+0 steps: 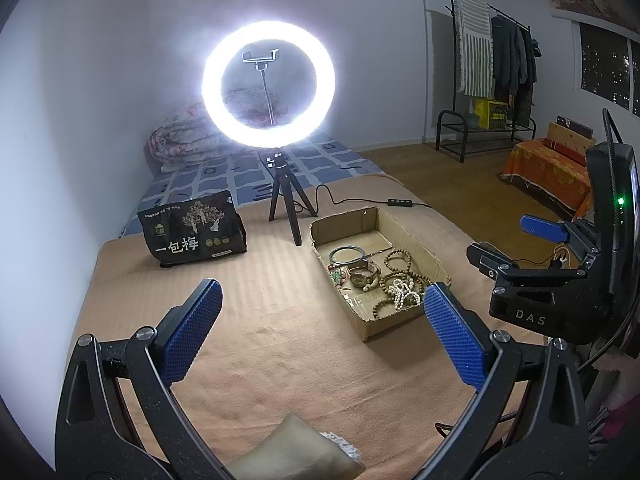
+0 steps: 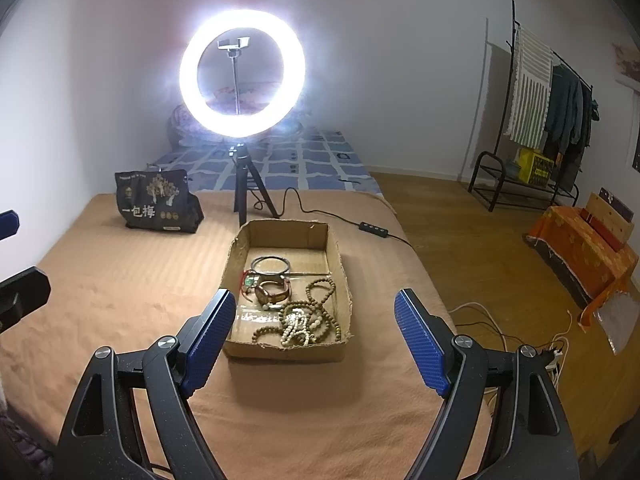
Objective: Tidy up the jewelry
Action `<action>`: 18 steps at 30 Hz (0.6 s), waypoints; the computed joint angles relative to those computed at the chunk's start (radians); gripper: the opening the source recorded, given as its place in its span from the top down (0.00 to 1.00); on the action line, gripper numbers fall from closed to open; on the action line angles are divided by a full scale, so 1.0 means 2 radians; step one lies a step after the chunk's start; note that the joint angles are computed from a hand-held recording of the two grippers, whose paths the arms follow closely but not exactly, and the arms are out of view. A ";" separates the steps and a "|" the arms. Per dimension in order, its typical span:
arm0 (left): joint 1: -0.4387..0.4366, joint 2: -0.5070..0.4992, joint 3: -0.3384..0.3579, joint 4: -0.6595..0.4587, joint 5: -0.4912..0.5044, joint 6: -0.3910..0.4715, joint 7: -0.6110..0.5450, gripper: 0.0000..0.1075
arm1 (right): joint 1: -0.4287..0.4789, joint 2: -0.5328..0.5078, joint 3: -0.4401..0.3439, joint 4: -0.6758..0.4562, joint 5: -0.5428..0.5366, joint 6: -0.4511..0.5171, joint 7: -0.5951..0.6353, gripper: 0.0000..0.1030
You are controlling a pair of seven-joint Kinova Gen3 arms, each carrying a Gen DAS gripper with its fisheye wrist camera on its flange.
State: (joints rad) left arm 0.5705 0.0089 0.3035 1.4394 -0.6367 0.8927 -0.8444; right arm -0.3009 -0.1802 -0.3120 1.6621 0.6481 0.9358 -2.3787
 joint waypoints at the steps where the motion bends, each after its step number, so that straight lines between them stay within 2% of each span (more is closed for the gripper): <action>1: 0.000 0.000 0.000 0.000 0.000 0.000 0.000 0.05 | 0.000 0.000 0.000 0.000 0.000 0.000 0.000 0.21; 18: 0.001 0.000 0.001 0.001 -0.008 -0.002 0.004 0.05 | -0.001 0.000 0.000 0.002 -0.004 0.001 0.005 0.21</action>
